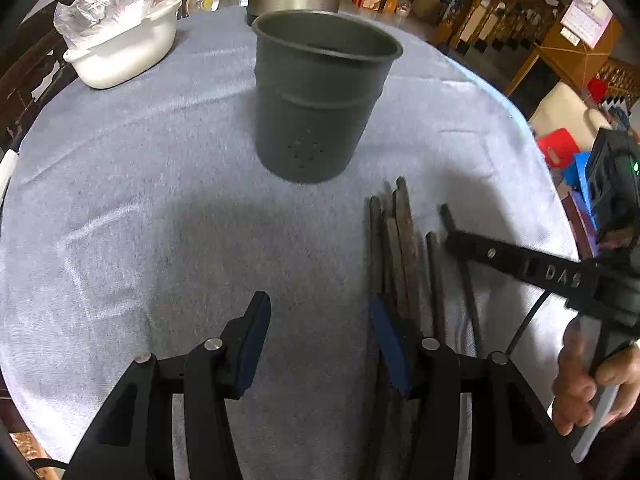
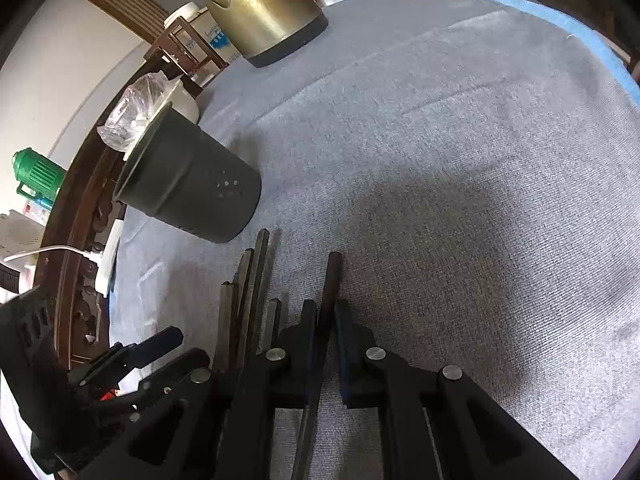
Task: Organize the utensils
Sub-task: 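Grasp a dark utensil with the right gripper while the left gripper grasps another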
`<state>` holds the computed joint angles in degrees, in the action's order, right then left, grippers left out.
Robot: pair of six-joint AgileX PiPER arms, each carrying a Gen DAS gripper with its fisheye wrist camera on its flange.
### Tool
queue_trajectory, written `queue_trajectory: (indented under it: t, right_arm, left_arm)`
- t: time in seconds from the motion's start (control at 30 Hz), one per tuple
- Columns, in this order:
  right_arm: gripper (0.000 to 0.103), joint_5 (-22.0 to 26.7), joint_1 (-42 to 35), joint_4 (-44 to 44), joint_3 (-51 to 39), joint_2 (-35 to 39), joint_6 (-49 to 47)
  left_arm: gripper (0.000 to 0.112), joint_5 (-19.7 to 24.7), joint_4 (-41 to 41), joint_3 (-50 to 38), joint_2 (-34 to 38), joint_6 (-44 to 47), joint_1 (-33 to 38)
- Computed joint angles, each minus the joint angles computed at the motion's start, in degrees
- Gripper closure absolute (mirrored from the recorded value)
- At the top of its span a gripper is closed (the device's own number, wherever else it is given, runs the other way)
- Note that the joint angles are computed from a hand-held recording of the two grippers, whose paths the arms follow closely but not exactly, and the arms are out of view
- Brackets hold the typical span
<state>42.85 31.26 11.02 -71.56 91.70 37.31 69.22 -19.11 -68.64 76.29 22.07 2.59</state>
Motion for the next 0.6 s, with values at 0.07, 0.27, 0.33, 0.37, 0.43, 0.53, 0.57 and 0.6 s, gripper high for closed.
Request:
queue_trajectory:
  t: [0.07, 0.27, 0.33, 0.37, 0.43, 0.53, 0.57, 0.6]
  right_arm:
    - [0.092, -0.15, 0.46, -1.03, -0.04, -0.04, 0.67]
    - [0.092, -0.14, 0.95, -1.98, -0.44, 0.26, 1.43]
    - [0.092, -0.13, 1.08, -2.03, -0.24, 0.07, 1.59]
    - [0.092, -0.05, 1.25, -2.21, -0.21, 0.01, 1.79]
    - [0.092, 0.22, 1.48, -2.64, -0.47, 0.13, 2.15]
    - [0.092, 0.90, 1.94, -3.84, -1.30, 0.52, 3.04]
    - [0.092, 1.22, 2.21, -4.44, -1.69, 0.72, 3.42]
    - [0.092, 1.66, 2.39, -4.88, -2.16, 0.95, 3.67]
  left_arm:
    - [0.058, -0.24, 0.17, -0.43, 0.33, -0.21, -1.09]
    - [0.058, -3.07, 3.44, 0.20, 0.99, -3.15, -5.86]
    - [0.055, -3.91, 3.70, 0.82, 1.14, -4.00, -5.70]
    - [0.055, -3.81, 4.32, 0.73, 1.35, -4.20, -5.03]
    - [0.055, -4.17, 5.39, 1.32, 0.83, -3.80, -3.63]
    - [0.055, -2.63, 3.25, 1.46, 0.44, -0.62, 1.34]
    - [0.055, -2.05, 2.17, 1.24, 0.76, 0.60, 3.27]
    - [0.055, -1.50, 1.19, 0.94, 1.12, 1.65, 4.61]
